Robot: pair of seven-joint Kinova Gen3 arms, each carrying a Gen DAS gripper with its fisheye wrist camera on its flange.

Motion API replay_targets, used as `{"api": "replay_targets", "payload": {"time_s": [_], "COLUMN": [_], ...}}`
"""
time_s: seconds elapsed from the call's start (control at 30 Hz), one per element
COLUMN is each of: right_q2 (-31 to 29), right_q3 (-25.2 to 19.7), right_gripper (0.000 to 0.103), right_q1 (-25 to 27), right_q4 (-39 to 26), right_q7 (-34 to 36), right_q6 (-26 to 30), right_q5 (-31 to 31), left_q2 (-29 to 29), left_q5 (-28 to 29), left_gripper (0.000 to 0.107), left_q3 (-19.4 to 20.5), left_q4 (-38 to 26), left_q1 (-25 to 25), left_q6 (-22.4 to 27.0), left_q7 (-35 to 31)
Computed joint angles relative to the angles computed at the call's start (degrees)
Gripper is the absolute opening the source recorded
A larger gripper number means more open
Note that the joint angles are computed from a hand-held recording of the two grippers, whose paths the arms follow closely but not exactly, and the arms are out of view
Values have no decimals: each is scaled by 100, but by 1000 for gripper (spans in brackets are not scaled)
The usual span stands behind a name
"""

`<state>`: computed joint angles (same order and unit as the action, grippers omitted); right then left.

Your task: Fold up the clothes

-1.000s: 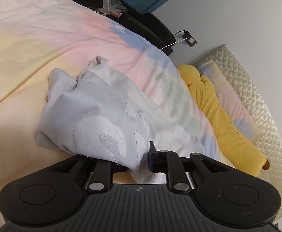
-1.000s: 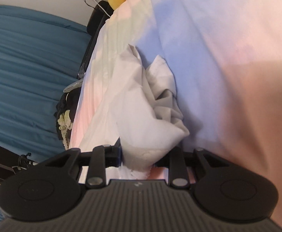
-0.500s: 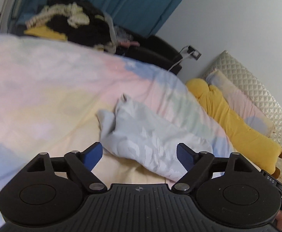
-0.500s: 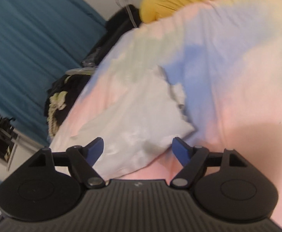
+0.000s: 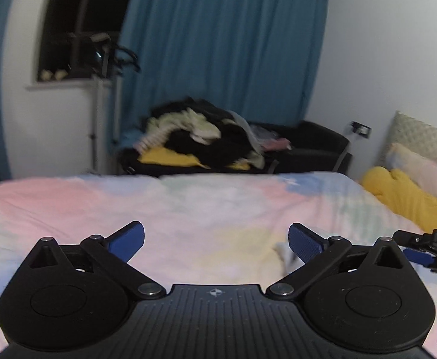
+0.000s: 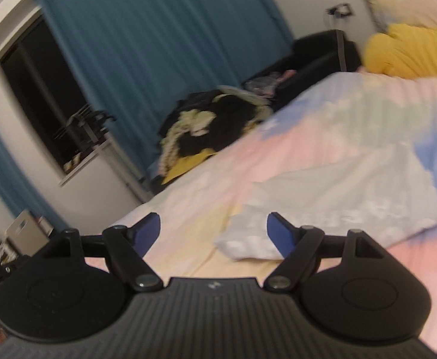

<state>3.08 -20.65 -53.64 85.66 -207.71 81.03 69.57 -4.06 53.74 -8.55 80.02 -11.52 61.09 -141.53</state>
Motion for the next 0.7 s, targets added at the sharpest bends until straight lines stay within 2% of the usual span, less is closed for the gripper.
{"api": "replay_targets", "payload": {"time_s": [0.1, 0.13, 0.23, 0.27, 0.3, 0.4, 0.47, 0.53, 0.7], "right_q2": [327, 405, 540, 572, 608, 783, 825, 847, 844], "right_q3": [24, 69, 225, 268, 308, 406, 492, 544, 568], "right_gripper": [79, 79, 79, 79, 79, 79, 80, 86, 86], "right_q1": [-158, -233, -419, -468, -518, -713, -788, -826, -796], "right_q4": [-376, -441, -446, -425, -403, -439, -346, -194, 183], "right_q7": [514, 625, 756, 806, 896, 1294, 1335, 1264, 949], "right_q6": [-240, -344, -709, -795, -838, -736, -772, -833, -1077], "right_q5": [305, 397, 590, 631, 678, 820, 880, 963, 1022], "left_q2": [-255, -355, -687, -751, -790, -820, -835, -835, -975], "left_q5": [47, -20, -113, -70, -75, -263, -283, -299, 105], "left_gripper": [103, 103, 103, 103, 103, 103, 103, 103, 103], "left_q3": [-369, -344, 116, 161, 99, -385, -505, -582, -752], "left_q4": [328, 500, 1099, 1310, 1456, 1729, 1881, 1979, 2409], "left_q1": [68, 47, -442, -463, -385, 262, 418, 514, 811], "left_q6": [-209, -435, -1134, -1367, -1510, -1772, -1851, -1859, -2097], "left_q7": [-371, -415, -653, -669, -639, -427, -465, -565, -1292]}}
